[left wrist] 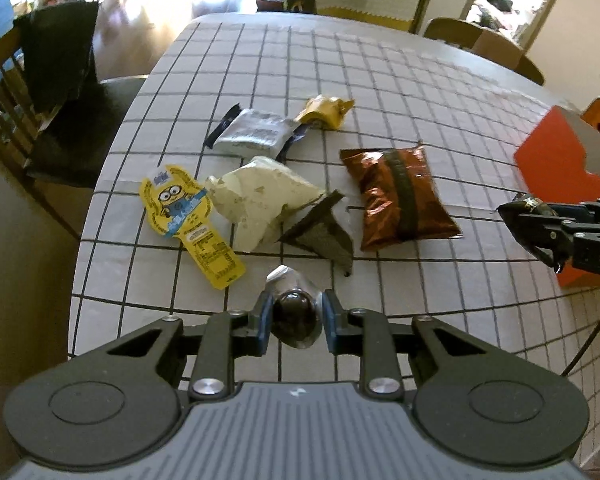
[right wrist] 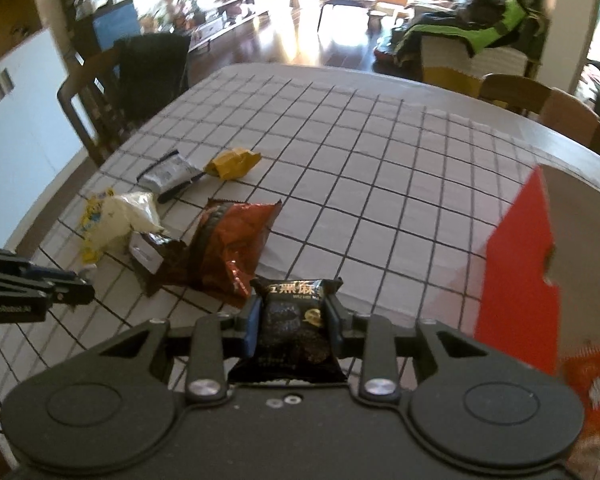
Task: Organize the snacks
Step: 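Carry the dark candy and black packet over the orange-red box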
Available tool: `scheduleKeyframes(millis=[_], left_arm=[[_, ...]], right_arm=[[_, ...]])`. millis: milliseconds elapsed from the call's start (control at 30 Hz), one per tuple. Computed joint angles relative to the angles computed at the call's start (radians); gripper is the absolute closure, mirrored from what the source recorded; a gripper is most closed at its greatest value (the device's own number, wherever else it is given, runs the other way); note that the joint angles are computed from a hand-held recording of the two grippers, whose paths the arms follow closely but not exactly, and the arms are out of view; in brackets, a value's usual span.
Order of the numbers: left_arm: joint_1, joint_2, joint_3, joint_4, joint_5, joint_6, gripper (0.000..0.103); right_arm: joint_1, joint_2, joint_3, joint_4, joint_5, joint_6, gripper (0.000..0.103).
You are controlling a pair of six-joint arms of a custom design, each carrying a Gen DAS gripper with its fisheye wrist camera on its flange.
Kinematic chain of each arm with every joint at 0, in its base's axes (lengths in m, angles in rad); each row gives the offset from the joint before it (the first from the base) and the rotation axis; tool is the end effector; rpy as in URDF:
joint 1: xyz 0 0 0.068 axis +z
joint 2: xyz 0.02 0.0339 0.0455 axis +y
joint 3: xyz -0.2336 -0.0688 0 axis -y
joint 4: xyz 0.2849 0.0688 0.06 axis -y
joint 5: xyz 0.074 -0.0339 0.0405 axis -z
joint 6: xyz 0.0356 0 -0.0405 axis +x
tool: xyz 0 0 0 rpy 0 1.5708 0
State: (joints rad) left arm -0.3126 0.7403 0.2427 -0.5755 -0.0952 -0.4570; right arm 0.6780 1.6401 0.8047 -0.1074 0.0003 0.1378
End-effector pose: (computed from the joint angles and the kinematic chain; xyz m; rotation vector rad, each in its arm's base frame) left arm 0.1712 -0.0518 0.0916 -0.2225 2.6330 -0.1354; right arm 0.2618 0.2109 0.0868 -0.6791 2.4533 0.3276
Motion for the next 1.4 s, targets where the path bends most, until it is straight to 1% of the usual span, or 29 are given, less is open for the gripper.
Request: scheduleKeyframes(millis=[167,367,533,700,833,933,1033,1167,1267,1400], left_arm=[[-0.063,-0.127,0.005,-0.084,-0.021,0.022,0.078],[-0.160,-0.163,0.062,-0.112,-0.041,0.037,0.078],[-0.282,-0.080,0.148,-0.074,-0.092,0.020,0.078],[-0.374,0.084,0.264,-0.003,-0.108,-0.007,0.078],[-0.450,0.250,0.373,0.061,-0.145,-0.029,0.078],[-0.495,0.399,0.479,0.101,-0.156,-0.046,0.078],[-0.536,0.537,0.591,0.119,-0.172,-0.071,0.078],[-0.582,0.709,0.742,0.129,-0.198,-0.088,0.078],[-0.609,0.838,0.866,0.124,-0.209,-0.093,0.078],[-0.628,0.992,1.021,0.101,-0.207,-0.096,0.078]], right_arm=[[0.032,-0.165,-0.094,-0.030,0.054,0.072,0.071],[0.057,-0.378,-0.182,-0.104,0.139,0.135,0.071],[0.039,-0.559,-0.234,-0.187,0.183,0.141,0.071],[-0.036,-0.707,-0.278,-0.257,0.177,0.106,0.071],[-0.145,-0.798,-0.313,-0.291,0.123,0.042,0.071],[-0.269,-0.852,-0.335,-0.308,0.046,-0.038,0.071],[-0.400,-0.868,-0.344,-0.308,-0.045,-0.113,0.071],[-0.568,-0.816,-0.325,-0.287,-0.161,-0.217,0.071],[-0.687,-0.736,-0.293,-0.268,-0.249,-0.292,0.071],[-0.811,-0.596,-0.233,-0.234,-0.329,-0.372,0.071]])
